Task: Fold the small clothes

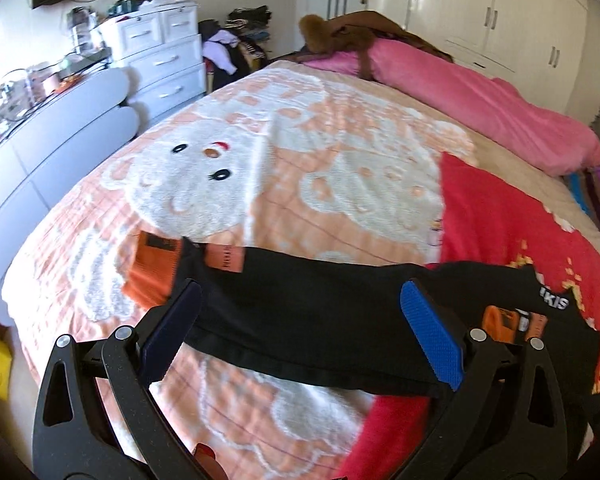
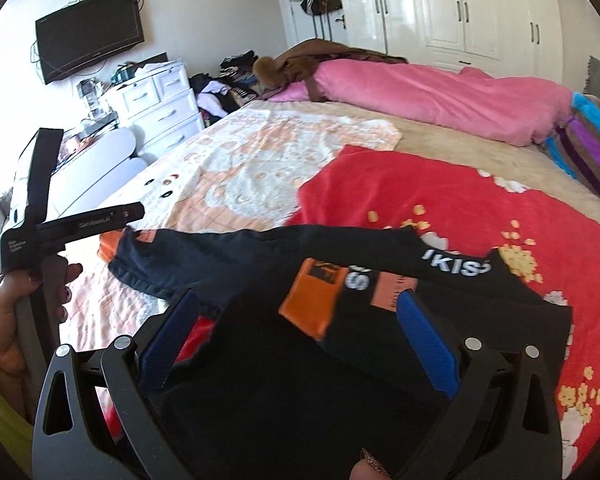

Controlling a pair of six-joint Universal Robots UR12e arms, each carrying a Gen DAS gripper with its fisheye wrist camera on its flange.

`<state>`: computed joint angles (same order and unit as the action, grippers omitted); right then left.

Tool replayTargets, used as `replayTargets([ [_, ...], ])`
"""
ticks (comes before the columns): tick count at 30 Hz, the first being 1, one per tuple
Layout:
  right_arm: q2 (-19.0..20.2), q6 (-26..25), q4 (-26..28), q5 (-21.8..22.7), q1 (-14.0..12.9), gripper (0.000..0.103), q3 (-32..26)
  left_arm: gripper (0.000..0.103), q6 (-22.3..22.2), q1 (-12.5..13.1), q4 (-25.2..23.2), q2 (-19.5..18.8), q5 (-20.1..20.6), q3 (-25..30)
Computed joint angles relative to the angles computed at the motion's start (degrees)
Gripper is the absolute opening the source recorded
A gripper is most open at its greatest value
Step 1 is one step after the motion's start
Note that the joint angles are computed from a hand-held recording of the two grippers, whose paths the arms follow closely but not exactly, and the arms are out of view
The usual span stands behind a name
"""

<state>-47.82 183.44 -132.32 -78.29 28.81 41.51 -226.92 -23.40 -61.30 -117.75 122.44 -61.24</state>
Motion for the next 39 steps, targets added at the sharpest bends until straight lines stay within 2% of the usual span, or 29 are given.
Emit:
replayTargets([
  [4,1.27,-0.47,2.25,0.87,0.71,0.099,-2.23,0.094,-1.73,0.78,1.0,1.05,-0.45,-2.06],
  [14,4.29,-2.17,6.43,2.31,2.3,0.099,-7.05,0.094,-6.49,2.31,-1.42,2.82,0.08,-5.21],
  [23,6.08,-2.86,8.86,2.73,3.08,0.099,-9.66,0.094,-10.19,3.7,-2.14,4.18,-1.59,-7.84],
  [28,6.8,-2.89,10.53,2.45,3.31,0.099,-10.62,0.094,-14.64,4.07,-5.91,4.17,1.58,-8.46],
  [32,7.55,-3.79,13.22,-0.11,3.82,0.099,-12.01,0.093,-18.7,5.0,-5.35,4.99,0.08,-10.42],
  [36,7.36,-3.38,13.83,-0.05,3.69,0.099,-11.36,0.093,-21.53,6.17,-3.12,5.55,-2.08,-12.61],
  [37,7.18,-3.25,13.85,-0.25,3.64,0.099,-10.96,0.093,-21.76,6.53,-1.59,5.64,-2.93,-13.4],
  [39,6.93,-2.87,13.77,-0.32,3.5,0.099,-10.44,0.075,-20.23,6.95,1.32,5.64,-4.42,-14.46],
])
